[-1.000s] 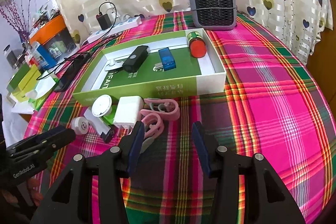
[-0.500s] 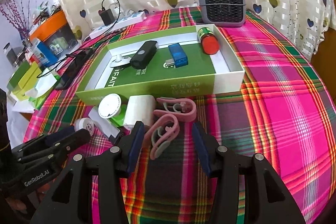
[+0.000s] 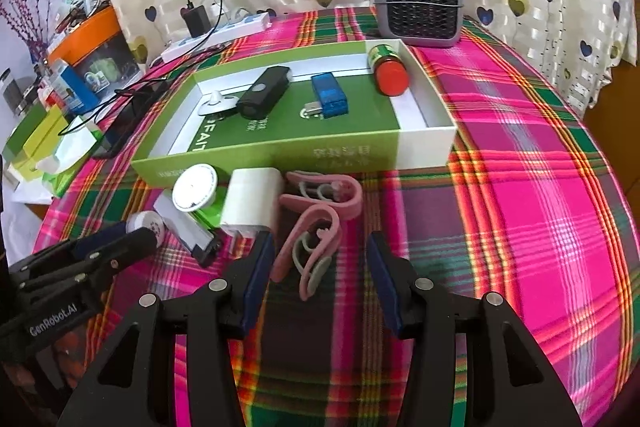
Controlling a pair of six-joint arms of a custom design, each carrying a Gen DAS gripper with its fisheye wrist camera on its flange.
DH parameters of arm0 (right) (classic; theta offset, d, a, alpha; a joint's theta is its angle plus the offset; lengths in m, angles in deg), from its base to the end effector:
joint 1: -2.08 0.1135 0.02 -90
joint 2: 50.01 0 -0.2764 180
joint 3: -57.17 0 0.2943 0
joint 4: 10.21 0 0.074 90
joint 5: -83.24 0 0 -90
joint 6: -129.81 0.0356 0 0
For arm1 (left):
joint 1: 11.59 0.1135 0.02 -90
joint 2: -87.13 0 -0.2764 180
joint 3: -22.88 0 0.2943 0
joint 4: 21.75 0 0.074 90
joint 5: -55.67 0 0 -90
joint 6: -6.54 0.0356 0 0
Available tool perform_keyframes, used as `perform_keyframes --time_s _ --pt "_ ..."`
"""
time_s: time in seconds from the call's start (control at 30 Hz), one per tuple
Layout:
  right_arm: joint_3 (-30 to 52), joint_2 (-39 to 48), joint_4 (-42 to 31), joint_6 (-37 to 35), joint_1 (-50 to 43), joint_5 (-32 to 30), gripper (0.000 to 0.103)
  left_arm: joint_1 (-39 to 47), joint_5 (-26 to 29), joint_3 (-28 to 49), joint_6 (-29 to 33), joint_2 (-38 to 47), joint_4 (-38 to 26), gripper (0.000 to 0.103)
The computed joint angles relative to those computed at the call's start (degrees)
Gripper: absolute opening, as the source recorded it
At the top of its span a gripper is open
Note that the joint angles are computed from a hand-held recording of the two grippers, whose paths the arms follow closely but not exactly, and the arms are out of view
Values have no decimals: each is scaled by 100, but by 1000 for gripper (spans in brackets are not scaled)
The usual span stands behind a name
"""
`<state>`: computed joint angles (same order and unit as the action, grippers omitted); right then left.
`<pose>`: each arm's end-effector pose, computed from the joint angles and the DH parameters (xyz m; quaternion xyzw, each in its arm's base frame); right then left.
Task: Organize rigid objects
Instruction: 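Grasp the white tape roll with the left gripper while the right grasps the pink clip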
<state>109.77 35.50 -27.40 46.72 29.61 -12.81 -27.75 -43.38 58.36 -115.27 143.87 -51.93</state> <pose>0.2781 0.1492 0.1452 -0.1857 0.9203 0.1482 0.3108 0.2040 -0.0533 0.1526 -0.1539 0.9287 -0.0658 0.3310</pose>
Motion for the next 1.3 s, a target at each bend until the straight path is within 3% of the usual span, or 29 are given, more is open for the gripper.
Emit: perform_keyframes --time_s 0.8,1.3 --pt "71 182 45 -322 4 519 49 -364 -654 373 33 638 -114 43" --pt "143 263 43 -376 -55 516 49 -255 -513 307 49 563 -1 43"
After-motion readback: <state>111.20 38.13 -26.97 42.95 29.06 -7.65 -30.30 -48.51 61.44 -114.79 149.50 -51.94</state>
